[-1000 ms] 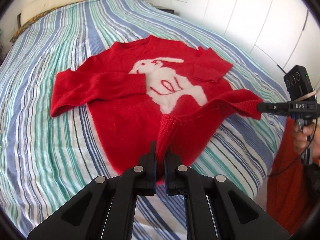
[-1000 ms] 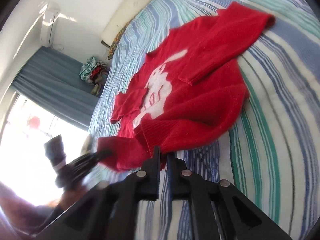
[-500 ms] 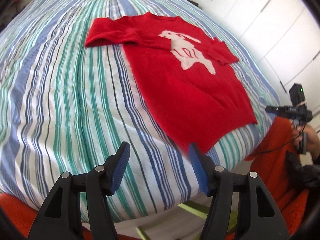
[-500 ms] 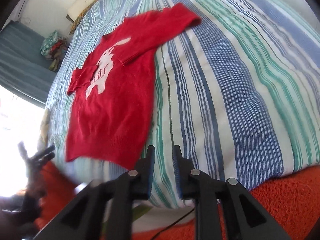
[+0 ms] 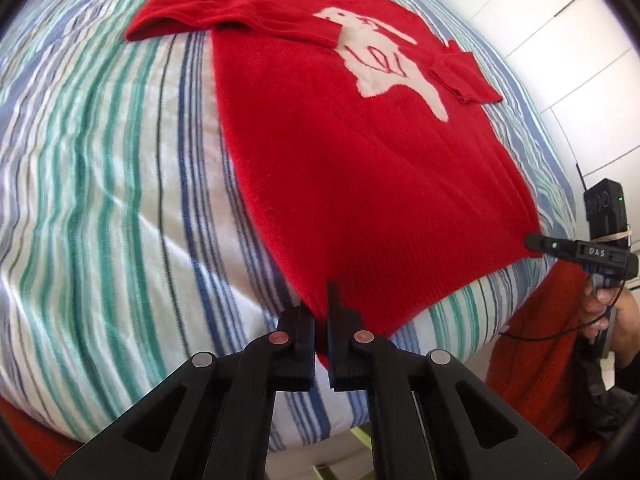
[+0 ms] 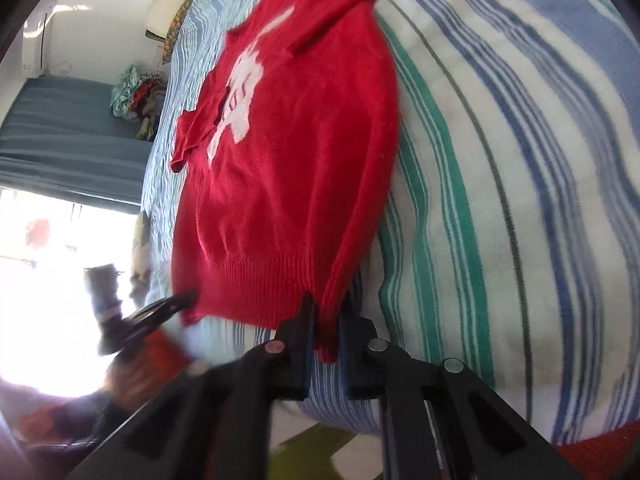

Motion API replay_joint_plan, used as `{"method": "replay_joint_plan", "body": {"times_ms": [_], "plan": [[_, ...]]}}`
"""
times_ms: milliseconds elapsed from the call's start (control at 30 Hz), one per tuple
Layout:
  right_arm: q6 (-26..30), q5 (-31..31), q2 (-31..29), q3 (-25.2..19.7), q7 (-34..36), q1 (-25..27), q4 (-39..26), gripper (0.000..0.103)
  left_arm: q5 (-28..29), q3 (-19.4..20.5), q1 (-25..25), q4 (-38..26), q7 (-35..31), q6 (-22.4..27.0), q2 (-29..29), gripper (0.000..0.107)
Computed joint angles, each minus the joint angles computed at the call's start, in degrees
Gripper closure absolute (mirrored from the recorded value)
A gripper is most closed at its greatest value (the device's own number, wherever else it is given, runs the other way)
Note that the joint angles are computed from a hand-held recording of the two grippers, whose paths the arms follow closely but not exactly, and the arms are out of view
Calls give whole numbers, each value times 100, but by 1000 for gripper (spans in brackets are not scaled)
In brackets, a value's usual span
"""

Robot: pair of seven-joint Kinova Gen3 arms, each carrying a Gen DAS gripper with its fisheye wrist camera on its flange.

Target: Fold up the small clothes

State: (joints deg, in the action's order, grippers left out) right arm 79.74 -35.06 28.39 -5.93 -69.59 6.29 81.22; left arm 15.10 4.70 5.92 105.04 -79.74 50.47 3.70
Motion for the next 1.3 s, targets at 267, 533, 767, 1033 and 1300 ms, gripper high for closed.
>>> {"method": "replay_joint_plan", "body": {"times_ms": [267,533,767,1033,1300], "plan": [[147,1523,-176,218,-354,-714,-372,93,-1404,-190,850,-90,853,209,314,105],[-233,1684,-120,156,-714,-868,-190,94,-2158,167,941,-252,1677,246,557,103],[-278,1914,-253,147,-828,-1041,-162,85,-2863,177,1474,-678,2359,583,890,93],[-43,1833,-424,157,-962,-1026,-171,64,-3393,178,1779,-1027,2885,1396,995,18],[-392,2464,-1186,150,-889,-1381,-138,63,-3546,181,1561,-1191,3267,1152,387,19]]}}
